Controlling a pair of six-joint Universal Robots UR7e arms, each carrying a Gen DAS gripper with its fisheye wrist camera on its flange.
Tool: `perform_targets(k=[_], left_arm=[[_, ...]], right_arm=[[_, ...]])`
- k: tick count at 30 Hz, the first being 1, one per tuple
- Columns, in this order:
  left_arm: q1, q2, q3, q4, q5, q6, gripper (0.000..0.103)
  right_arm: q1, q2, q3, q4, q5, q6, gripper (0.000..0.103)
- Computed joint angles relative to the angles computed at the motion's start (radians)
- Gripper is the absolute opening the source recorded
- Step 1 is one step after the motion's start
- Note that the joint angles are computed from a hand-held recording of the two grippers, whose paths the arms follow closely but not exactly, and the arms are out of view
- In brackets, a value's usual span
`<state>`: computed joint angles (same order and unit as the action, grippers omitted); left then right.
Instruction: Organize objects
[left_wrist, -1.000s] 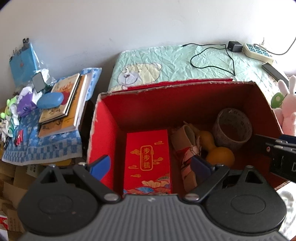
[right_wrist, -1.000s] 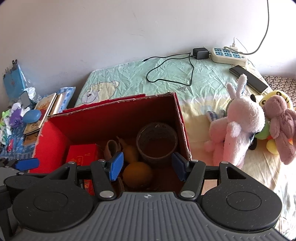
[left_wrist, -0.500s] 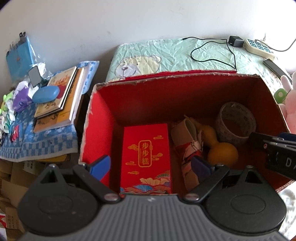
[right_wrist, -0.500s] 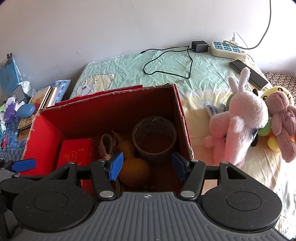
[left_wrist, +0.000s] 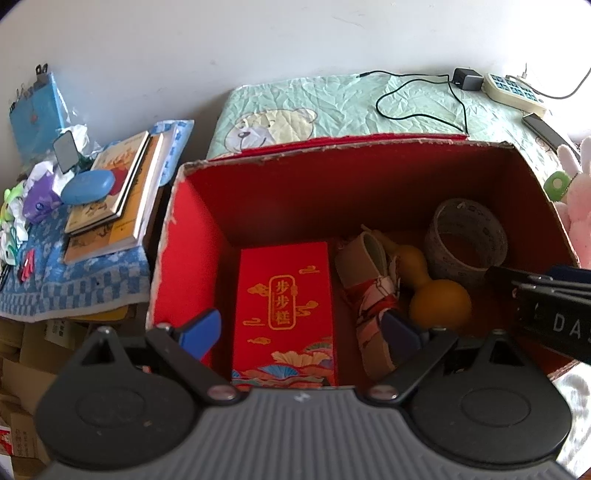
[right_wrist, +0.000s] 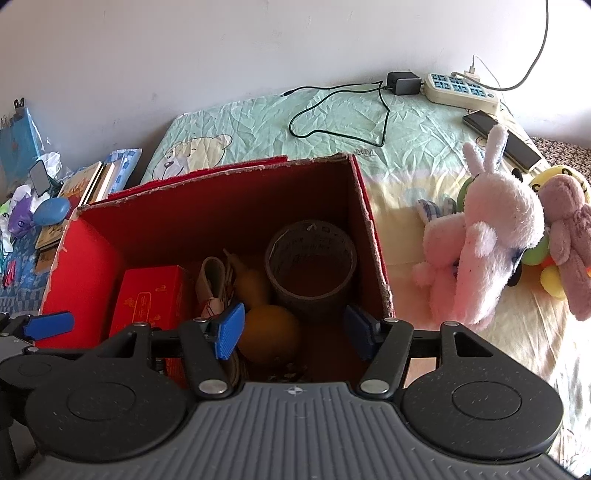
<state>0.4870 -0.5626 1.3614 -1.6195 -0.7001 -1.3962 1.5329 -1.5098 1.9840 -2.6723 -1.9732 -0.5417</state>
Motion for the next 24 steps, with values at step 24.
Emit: perform_targets(k=[24], left_arm=[[0.004,0.008,-0.013,0.034,-0.007,-0.029,0.094]], right_arm=[[-0.004,-0.004,-0.004,0.011,0.01,-0.001,0.064]])
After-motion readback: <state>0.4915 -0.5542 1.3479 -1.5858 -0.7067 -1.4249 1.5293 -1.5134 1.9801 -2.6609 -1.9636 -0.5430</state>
